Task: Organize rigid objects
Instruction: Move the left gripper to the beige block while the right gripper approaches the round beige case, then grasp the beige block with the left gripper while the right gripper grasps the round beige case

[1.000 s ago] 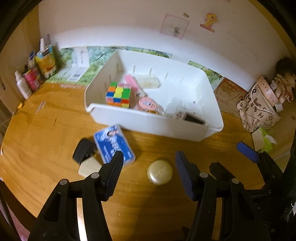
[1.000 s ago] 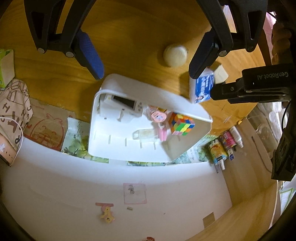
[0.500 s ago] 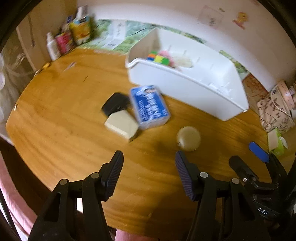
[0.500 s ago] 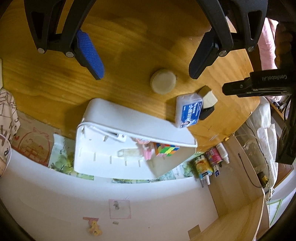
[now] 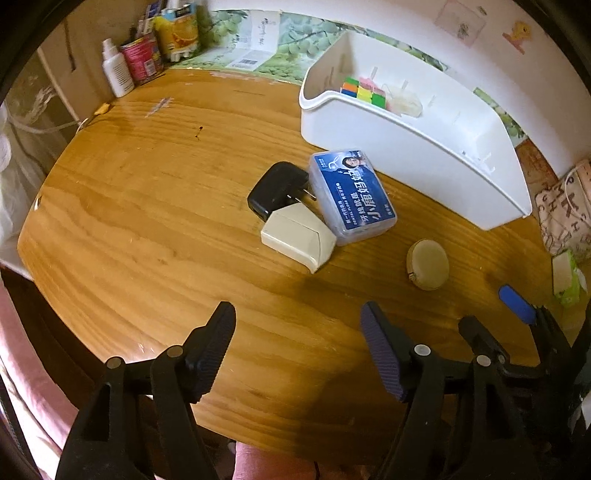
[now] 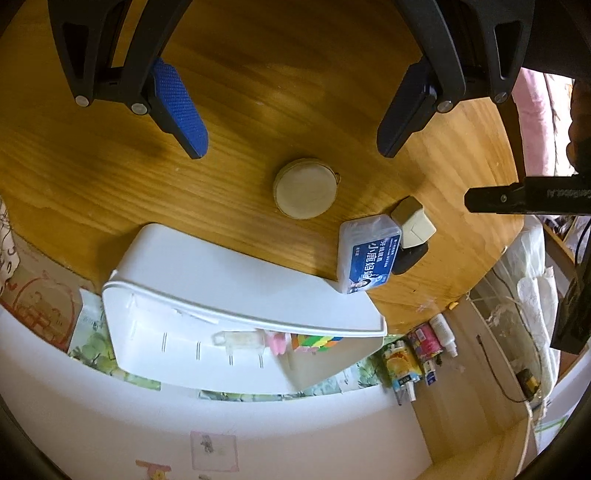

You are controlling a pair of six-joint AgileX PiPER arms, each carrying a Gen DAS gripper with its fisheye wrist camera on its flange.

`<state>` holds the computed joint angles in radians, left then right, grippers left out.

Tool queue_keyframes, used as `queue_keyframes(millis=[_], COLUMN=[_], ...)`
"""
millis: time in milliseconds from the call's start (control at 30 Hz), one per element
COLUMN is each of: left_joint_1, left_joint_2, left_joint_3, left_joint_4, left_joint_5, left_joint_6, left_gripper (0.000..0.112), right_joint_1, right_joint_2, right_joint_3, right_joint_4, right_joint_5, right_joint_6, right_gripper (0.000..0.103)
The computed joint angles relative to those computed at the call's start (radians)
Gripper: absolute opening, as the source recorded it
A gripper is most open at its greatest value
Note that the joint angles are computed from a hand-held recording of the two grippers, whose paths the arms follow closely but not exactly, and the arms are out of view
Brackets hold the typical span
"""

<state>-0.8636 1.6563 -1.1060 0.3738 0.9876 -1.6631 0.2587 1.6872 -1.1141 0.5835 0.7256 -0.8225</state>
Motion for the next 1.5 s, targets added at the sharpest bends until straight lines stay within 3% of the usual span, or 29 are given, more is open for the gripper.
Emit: queue_keyframes(millis=[400,800,1233,1500], left_joint_1=[0.211,0.389,0.447,0.453], left_joint_2=[0.002,0.103,0.217,0.251], left_joint_3=[0.054,0.021,-0.104,-0.159], left_joint_4=[-0.227,-0.511,-0.564,-0.544], left_joint_5=[-0.157,-0.205,-0.146,-0.115], left_joint_6=[0.484,0.868,0.943,0.936], left_gripper=[0.074,0.074,0.074,0.073], right_joint_1=[0.139,0.214,0.238,0.252], right_joint_2=[0.063,0.129,0.204,0.216], right_joint_3=[-0.016,-0.057,-0.138,-0.145], right_joint_4=[-0.189,-0.383,-0.440,-0.449], right_joint_5=[-0.126,-0.163,-0.121,-0.141], right_joint_6=[0.378,0.630,0.623,0.602], right_gripper=[0.094,0.094,0.082,0.076])
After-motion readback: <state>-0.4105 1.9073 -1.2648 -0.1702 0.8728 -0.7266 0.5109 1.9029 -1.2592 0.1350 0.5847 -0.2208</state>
